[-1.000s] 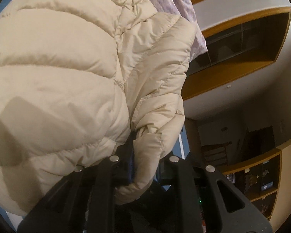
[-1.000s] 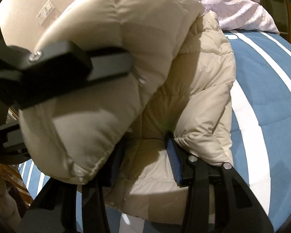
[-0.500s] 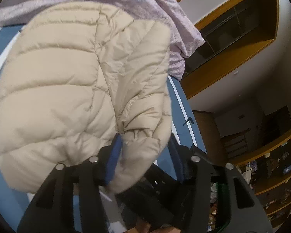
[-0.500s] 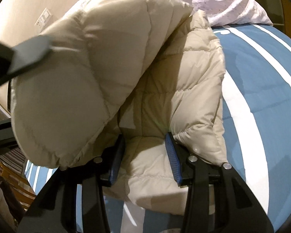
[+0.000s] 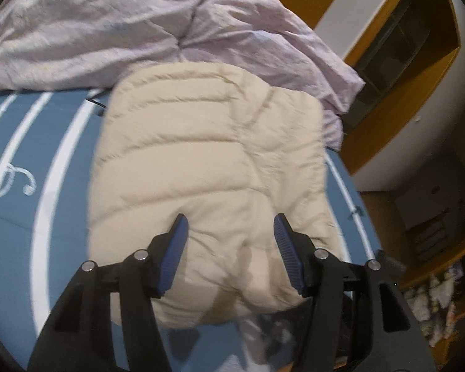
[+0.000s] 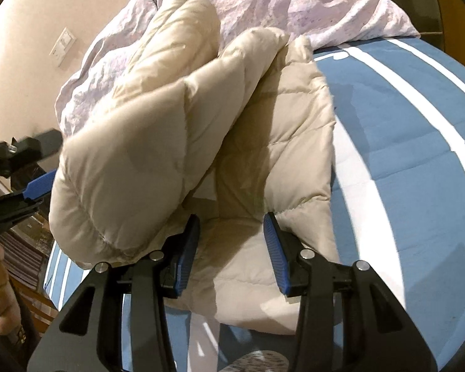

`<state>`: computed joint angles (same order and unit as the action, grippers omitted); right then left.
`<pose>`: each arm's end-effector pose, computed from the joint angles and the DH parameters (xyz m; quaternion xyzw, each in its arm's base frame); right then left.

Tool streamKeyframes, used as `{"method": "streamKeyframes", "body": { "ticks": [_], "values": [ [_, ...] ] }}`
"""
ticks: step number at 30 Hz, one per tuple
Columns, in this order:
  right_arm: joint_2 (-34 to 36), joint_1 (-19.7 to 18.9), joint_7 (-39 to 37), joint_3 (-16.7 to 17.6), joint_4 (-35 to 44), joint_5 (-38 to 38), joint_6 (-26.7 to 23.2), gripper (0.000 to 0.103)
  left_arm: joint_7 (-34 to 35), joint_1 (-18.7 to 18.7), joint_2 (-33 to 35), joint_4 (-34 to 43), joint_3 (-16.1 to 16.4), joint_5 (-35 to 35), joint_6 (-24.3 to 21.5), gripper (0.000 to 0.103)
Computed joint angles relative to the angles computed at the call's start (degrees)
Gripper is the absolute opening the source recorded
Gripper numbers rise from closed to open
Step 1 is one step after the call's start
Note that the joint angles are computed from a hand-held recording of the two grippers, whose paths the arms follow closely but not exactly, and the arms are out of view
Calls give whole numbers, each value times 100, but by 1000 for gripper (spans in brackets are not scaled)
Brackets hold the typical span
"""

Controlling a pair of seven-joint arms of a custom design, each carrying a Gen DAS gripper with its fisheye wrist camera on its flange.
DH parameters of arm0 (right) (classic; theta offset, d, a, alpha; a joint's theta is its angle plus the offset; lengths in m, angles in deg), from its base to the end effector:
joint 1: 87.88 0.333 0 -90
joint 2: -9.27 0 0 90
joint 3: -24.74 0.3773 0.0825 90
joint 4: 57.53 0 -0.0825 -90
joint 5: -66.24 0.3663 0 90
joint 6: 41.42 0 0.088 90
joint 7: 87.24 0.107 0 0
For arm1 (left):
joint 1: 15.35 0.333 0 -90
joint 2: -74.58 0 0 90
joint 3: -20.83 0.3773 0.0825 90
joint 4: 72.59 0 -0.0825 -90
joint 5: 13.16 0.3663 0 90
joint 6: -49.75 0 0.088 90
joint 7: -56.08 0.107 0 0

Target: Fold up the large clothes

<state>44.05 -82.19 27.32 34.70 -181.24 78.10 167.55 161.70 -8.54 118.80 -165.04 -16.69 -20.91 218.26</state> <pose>0.6172 0.1301 0.2862 -0.4773 0.7700 -0.1491 0.3963 0.7187 -0.2611 0.3707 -0.5174 0.7620 -0.3884 0.0271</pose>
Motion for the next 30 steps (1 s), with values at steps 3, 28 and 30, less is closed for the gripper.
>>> {"method": "streamKeyframes", "body": {
  "ticks": [3,28,30],
  "values": [
    [-97,312,-186,-304,-46,341,-49,45,-145,-226,11,38,295,139,162,58],
    [-498,1252,-2295,-1142,393,2322,-122,38,-37,-580,589,166,310,684,56,57],
    [-426,1297,-2388,-1191,554,2379,-271,36,-39,-568,602,132,291,702,128,58]
  ]
}}
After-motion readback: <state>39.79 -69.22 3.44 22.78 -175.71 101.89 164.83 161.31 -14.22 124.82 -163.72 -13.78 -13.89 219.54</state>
